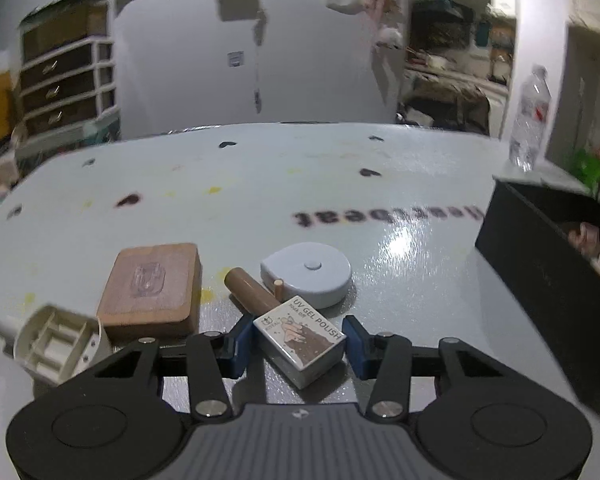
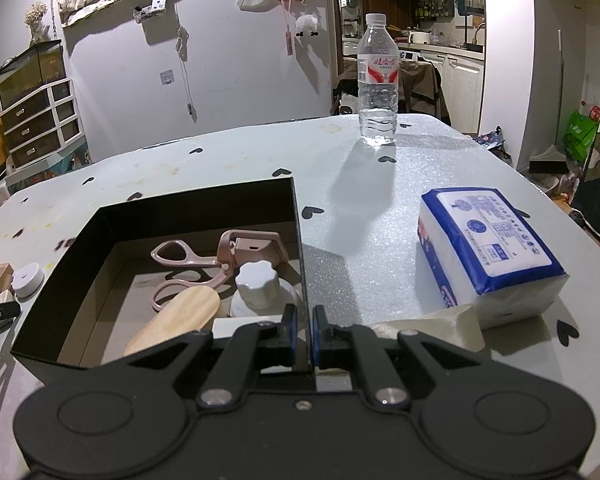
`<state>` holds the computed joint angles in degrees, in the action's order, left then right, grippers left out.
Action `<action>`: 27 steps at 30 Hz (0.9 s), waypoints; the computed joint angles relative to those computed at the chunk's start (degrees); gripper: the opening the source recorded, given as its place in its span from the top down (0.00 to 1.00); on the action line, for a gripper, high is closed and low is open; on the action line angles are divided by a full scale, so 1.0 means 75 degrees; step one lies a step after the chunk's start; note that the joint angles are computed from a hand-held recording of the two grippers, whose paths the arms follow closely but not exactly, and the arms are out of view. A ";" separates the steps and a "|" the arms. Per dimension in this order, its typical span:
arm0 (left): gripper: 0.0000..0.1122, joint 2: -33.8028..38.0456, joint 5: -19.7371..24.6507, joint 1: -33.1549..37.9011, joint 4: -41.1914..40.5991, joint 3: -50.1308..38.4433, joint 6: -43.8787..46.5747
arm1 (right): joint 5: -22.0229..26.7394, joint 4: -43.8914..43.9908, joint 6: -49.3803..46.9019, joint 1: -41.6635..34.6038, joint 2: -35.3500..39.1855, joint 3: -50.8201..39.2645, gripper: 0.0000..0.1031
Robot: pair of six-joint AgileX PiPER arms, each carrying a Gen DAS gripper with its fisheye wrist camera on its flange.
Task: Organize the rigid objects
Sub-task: 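Carry the nail polish box with the left tool into the black box and release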
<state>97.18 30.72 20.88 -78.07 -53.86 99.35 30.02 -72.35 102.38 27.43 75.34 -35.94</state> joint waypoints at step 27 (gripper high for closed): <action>0.57 -0.0297 0.1966 -0.2460 0.1861 -0.1420 -0.1651 | -0.0288 -0.0180 0.0130 -0.0188 -0.0125 0.0145 0.92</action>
